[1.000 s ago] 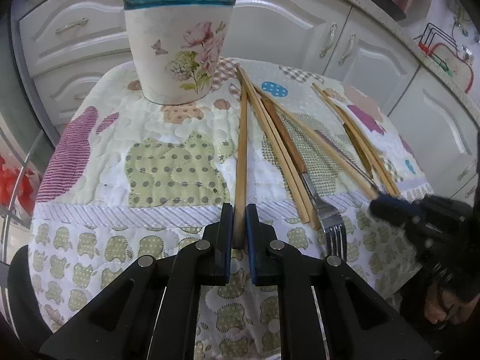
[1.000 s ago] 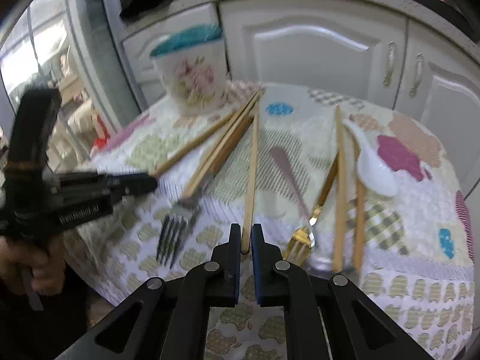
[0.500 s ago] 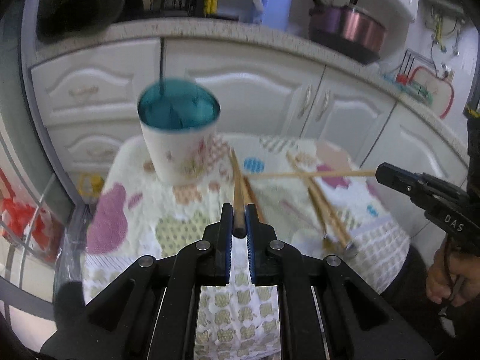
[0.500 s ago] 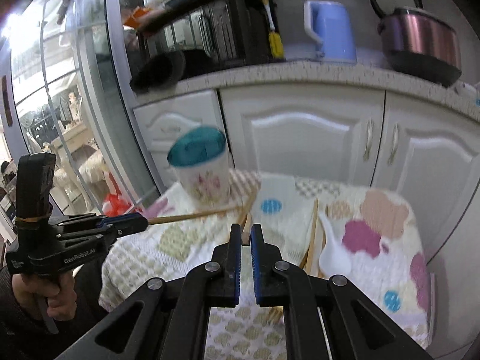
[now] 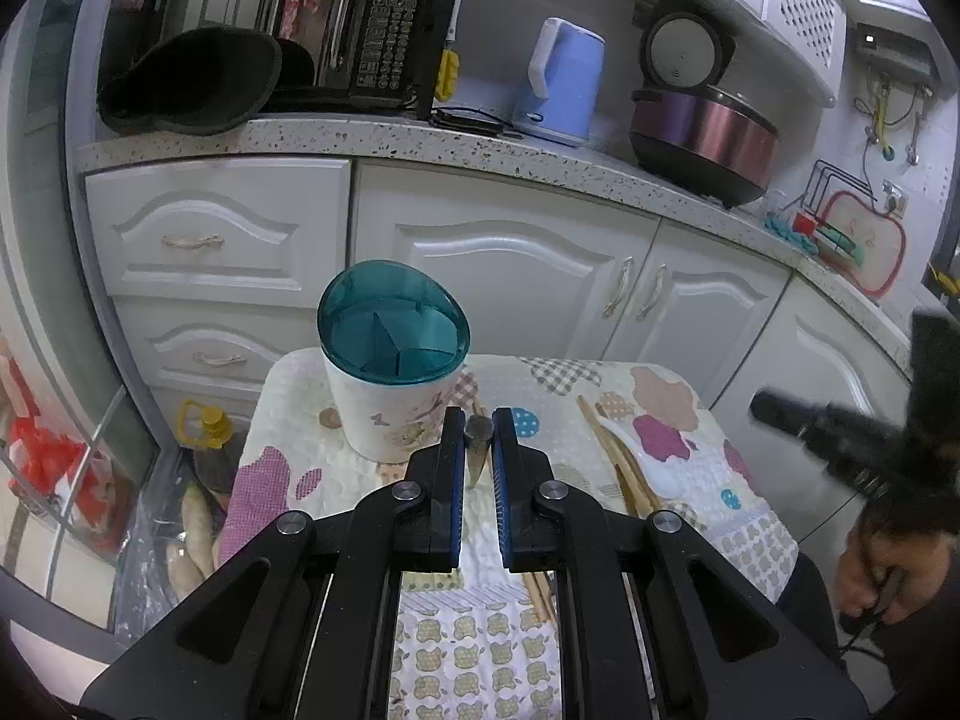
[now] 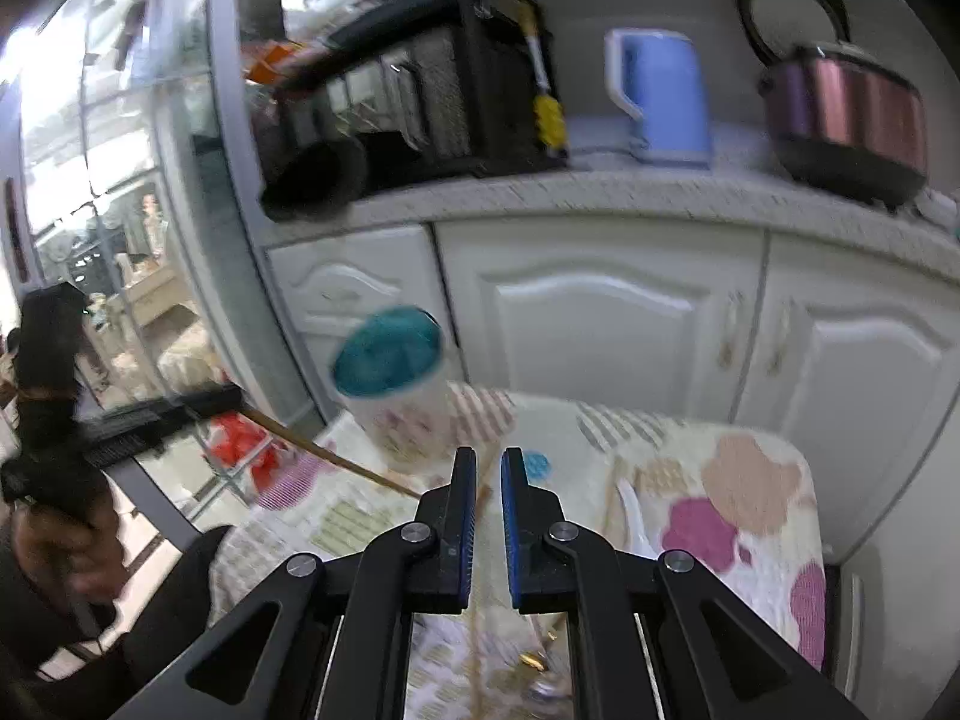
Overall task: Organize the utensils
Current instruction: 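Carry both held chopsticks upright over the floral cup with both tools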
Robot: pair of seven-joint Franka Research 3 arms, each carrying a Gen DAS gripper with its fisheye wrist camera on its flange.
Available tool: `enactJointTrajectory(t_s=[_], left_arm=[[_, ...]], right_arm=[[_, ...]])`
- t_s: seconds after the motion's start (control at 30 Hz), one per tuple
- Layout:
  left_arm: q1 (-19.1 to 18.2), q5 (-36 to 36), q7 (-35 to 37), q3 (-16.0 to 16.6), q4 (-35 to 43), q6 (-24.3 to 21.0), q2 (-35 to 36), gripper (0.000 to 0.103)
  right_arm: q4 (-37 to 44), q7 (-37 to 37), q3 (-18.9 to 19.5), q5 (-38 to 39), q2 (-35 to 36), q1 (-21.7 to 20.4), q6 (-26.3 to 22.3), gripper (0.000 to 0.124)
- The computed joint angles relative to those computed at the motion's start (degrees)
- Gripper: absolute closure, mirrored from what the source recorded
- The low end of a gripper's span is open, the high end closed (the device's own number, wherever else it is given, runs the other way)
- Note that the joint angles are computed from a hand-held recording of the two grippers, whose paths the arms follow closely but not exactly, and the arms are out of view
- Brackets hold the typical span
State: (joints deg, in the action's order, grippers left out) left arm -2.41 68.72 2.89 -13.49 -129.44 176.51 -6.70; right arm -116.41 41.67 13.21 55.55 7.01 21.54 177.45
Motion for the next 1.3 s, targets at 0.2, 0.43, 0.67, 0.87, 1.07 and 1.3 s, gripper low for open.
enactJointTrajectory(t_s=[0.2,0.43,0.67,0.87,1.07,1.3], left_arm=[[0.5,-0.2,-0.8,-0.3,-1.1,0.4,-1.2,0.096],[1.3,1.3,-3.5,-1.0,-1.0,1.0,-1.4,0.096],[0.9,-1.3,-1.0,-1.0,-1.5,0.8,-1.3,0.096],[1.0,-1.3,-1.5,-1.2,-1.6,0.7,-1.4,0.096],[1.4,0.3,-2.7,-1.4,-1.5,0.5,-1.6,0.096],[1.8,1.6,-4.4,-1.2,-1.7,0.1,-2.8,0.096]], right_arm=[[-6.7,8.4,-3.4,-11.0,-0.4,-0.1,-12.5,0.084],[-13.4,9.7,-3.9,-17.7,-2.1,1.2,-17.7,0.088],[-12.0,15.4,-4.9,-27.3,0.4,1.9,-20.2,0.103],[-11.7,15.8,-4.5,-26.9,0.7,1.0,-20.3,0.112],[-14.3,16.6,-4.3,-26.9,-2.1,1.2,-16.6,0.119],[-14.5,7.9,-5.1,-13.2,-9.9,1.9,-12.7,0.119]])
